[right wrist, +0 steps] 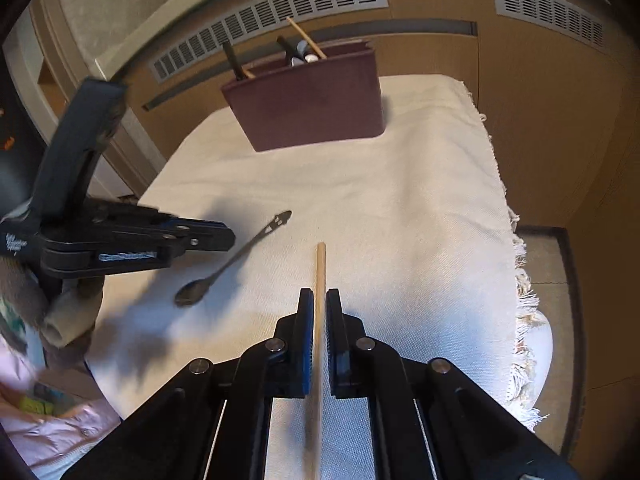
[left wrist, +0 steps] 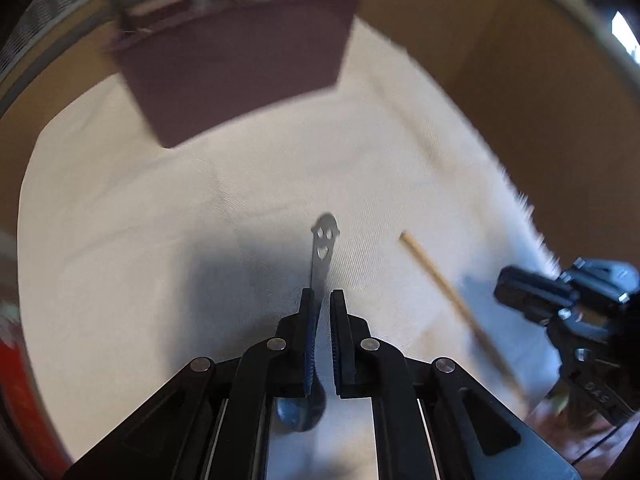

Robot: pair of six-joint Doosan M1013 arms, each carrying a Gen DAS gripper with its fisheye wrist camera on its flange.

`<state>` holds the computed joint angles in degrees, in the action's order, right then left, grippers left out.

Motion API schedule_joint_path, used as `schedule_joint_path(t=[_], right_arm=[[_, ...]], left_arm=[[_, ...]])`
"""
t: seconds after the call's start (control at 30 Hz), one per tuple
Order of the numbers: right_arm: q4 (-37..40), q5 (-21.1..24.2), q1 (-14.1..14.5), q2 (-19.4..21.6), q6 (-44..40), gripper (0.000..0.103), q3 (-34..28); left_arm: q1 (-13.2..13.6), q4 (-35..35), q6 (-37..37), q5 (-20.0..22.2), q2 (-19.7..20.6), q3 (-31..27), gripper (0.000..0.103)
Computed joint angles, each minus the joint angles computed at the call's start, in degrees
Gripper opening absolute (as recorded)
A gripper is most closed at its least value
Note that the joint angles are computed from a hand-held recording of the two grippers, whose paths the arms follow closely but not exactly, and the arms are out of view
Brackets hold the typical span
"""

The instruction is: Organize utensils

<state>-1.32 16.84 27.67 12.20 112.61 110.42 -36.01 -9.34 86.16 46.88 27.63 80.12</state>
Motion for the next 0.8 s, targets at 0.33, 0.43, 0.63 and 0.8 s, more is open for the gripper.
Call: schedule_joint_path(t=[0.33,0.43,0.63,0.8], right_arm=[[-3.4,7.8,2.2,1.5,-1.2,0.026,-1.7],[-5.8,8.7,2.5,1.2,2.0,0.026,-1.0],[-10.2,9.1,2.7,0.4,8.0,0.026,-0.1],[-14.7,8.3,3.4,-0.5,12.4,0.028,0.7]], left_arm=[[-0.3,1.7,0.7,-11.9,-8.4,15.0,0.013],[-1.3,6.5,-2.1,-16.0,-10.1,19.6,0.061],[-3.7,21.7,-17.6,-23.2,-10.5,23.6,0.07],[-3.8,28.3,-28.6,-24.6,-9.3,23.9,0.041]])
